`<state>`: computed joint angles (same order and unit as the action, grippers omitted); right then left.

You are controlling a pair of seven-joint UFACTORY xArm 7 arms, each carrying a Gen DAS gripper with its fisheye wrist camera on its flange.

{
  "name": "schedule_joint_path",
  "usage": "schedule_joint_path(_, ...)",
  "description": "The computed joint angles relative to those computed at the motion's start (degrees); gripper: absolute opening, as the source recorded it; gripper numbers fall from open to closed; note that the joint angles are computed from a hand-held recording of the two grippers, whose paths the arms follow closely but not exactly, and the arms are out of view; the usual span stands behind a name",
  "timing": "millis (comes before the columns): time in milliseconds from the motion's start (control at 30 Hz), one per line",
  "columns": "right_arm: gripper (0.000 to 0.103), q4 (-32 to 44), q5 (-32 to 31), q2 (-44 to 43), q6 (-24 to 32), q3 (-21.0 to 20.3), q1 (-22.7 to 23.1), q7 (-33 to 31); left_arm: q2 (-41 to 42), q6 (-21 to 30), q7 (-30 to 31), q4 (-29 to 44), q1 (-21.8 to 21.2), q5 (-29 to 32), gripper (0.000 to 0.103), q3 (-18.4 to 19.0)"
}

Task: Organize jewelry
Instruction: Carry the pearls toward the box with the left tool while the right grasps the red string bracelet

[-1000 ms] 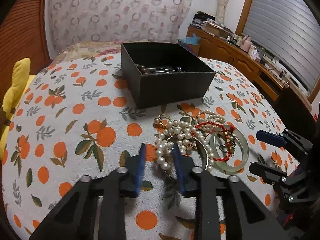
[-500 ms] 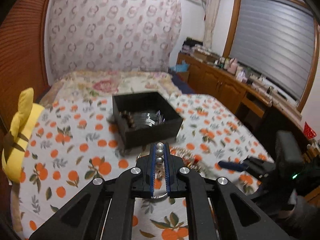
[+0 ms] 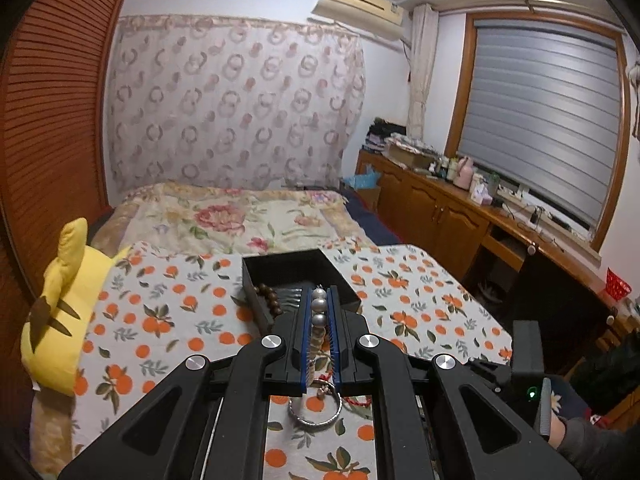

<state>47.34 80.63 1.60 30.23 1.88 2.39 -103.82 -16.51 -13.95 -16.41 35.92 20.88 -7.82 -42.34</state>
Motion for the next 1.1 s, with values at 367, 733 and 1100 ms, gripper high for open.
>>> schedule_joint_path(367, 0.061, 2.3, -4.4, 0.7, 0.9, 0.5, 0.4, 2.9, -5.5, -0.3, -1.5, -3.7, -5.7, 1.1, 0.007, 6.9)
schedule_joint_path(733, 0.030, 11.4, -14.5, 8.2, 0.3, 3.4, 0.7, 13.1, -5.7, -0.3, -2.3, -5.0, -8.4, 2.1, 0.007, 10.0)
schedule_joint_path(1100, 0.004, 14.4, -23.8, 11.3, 0.3, 6.7, -1.5, 18.5, -5.4, -0.5, -1.9, -4.9, -7.4, 1.7, 0.007, 9.0)
